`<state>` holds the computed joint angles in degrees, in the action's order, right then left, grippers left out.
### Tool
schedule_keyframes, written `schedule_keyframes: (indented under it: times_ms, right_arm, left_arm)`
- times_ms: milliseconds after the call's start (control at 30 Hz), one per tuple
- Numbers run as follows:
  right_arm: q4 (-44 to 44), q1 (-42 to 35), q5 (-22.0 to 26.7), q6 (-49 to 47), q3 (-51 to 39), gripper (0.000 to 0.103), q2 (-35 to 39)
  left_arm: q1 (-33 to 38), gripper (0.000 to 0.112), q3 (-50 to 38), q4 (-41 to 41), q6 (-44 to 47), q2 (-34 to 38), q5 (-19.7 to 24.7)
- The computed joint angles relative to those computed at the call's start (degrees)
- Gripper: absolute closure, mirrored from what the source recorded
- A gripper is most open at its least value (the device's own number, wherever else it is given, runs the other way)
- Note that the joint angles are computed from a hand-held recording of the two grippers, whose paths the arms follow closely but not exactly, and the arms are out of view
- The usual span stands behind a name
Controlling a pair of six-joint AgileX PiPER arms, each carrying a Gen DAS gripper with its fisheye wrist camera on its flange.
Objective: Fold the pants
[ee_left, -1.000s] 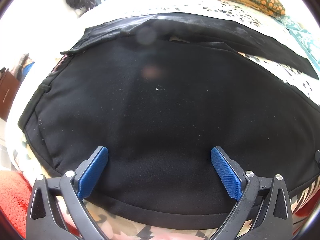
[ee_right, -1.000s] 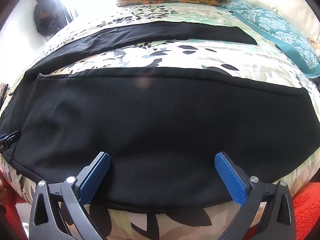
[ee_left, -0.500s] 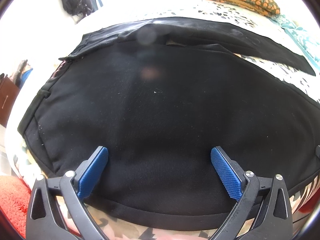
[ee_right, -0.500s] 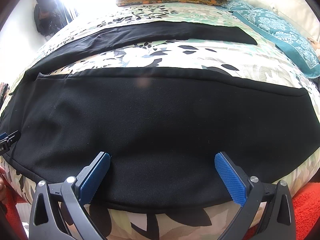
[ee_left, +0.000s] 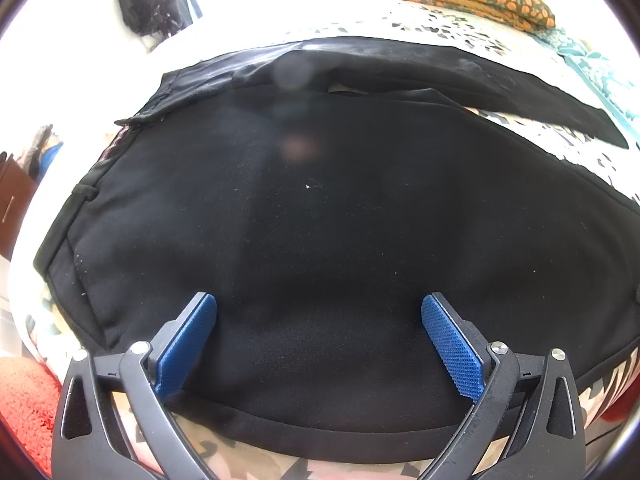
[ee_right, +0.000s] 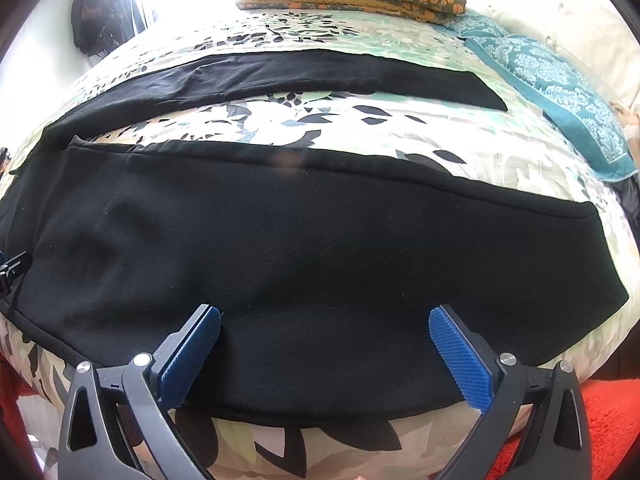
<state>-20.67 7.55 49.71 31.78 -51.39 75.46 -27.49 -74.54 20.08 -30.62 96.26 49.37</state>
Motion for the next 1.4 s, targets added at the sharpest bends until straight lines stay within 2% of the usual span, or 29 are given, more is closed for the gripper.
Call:
schedule_keyframes:
  times_ms: [567,767,867,967,1033,1100,1167,1267,1333,1400]
  right_arm:
    - [-15.39,6.76,6.57,9.89,-1.41,0.0,1.5]
    - [-16.0,5.58,6.75,10.76,-1.79,0.0,1.01]
    - [-14.63,4.34,5.91,9.99,-1.81,0.0,0.26]
    - [-6.17,-1.2,-0.5,3.24,-1.3,0.0,-3.58]
    - [5.12,-7.14,-6.88,-6.9,-0.24,0.0,-7.33]
    - [16.58,-12.7,-9.92,-17.51,-0.16,0.0,-8.76]
    - [28.01,-18.93,-8.24,-28.63,-2.6,0.0,-6.71]
    - [43.1,-30.41,-1.44,-44.61,-10.7,0.0,0.3]
    - [45.46,-35.97,4.9,-48.18,-21.11,0.0,7.77]
    - [45.04,-39.62,8.04,-47.77,-32.56,0.0,16.36]
  left_arm:
    - [-0.19,0.01,0.55,1.07,-1.62,-0.13,-0.75]
    - [0.48,0.01,0.3,0.21,-0.6,-0.15,-0.66]
    - [2.42,0.01,-1.71,-4.03,3.17,0.17,0.7]
    - [5.16,0.01,-2.12,-9.48,7.2,-1.09,-0.74]
    - [6.78,0.01,-1.13,-11.62,8.45,-2.73,-3.22]
    - [7.67,0.01,-0.97,-11.64,8.49,-3.49,-4.34]
    - [8.23,0.01,-0.99,-10.7,8.24,-3.78,-4.87]
    - [8.68,0.01,-1.3,-9.06,7.33,-3.55,-4.86]
    - [9.1,0.01,-1.97,-9.87,7.73,-3.11,-4.65]
    - [9.35,0.01,-3.82,-11.02,8.44,-1.8,-3.95]
